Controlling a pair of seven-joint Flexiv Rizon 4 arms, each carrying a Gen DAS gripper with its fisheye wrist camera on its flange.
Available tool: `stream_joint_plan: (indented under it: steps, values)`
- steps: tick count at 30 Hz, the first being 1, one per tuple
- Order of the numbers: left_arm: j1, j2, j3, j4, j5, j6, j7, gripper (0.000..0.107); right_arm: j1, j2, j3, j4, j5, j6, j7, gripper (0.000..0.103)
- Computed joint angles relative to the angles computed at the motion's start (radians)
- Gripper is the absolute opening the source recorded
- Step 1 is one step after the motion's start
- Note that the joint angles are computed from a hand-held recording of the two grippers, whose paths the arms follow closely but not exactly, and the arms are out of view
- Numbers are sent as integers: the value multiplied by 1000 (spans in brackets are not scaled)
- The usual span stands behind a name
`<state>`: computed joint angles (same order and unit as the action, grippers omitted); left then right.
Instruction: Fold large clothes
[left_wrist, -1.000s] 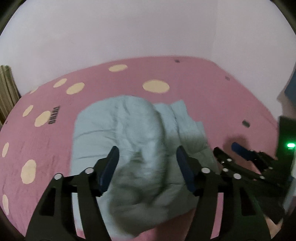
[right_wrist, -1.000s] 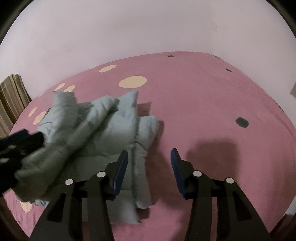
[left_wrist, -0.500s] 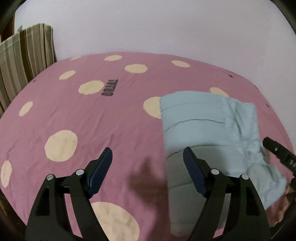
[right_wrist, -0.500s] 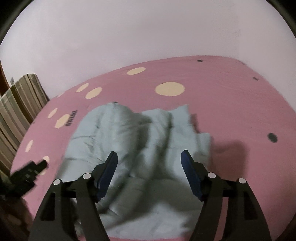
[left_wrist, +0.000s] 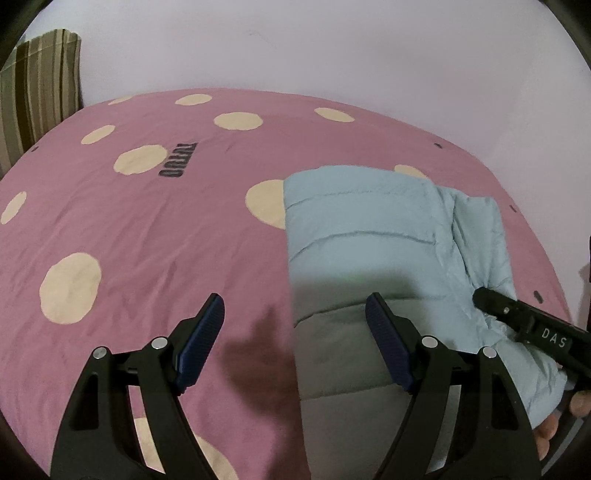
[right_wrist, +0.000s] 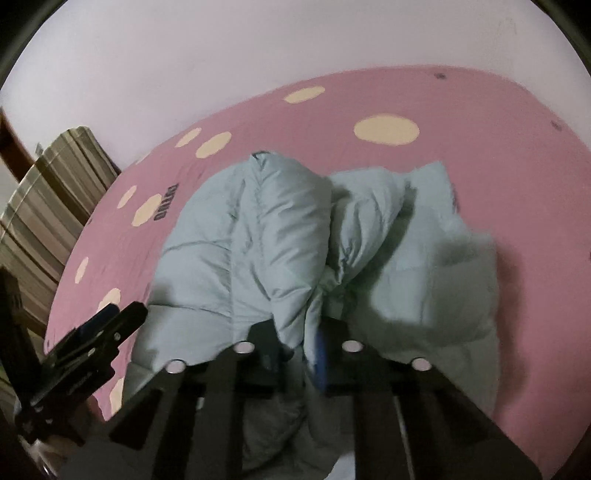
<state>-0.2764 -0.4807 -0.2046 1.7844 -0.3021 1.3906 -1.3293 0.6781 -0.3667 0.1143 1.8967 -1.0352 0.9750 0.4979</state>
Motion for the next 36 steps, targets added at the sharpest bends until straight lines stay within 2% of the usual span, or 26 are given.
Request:
stream_joint_plan:
  steps: [3, 8, 14, 21, 24, 29, 36]
  values:
    - [12, -4, -33, -11, -21, -6, 17, 79, 1, 38, 2, 25, -17, -48, 12, 10]
    - [-16, -34, -48, -56, -26, -59, 40, 79, -39, 99, 30, 107, -11, -90, 46, 10]
    - [-137, -95, 49, -142, 84, -117, -19, 80, -101, 131, 43, 217, -49, -16, 137, 12]
    - [-214, -154, 131, -231, 199, -190, -118, 81, -136, 105, 29, 271, -128, 59, 209, 14]
    - [-219, -178, 136, -264, 228, -220, -140, 81, -143, 87, 18, 278, -170, 88, 250, 14]
    - [-220, -206, 135, -280, 257, -208, -160, 81, -152, 80, 12, 290, -223, 106, 308, 14]
    - [-216, -170, 127, -228, 280, -128, -158, 80, -144, 85, 31, 270, -174, 63, 257, 17]
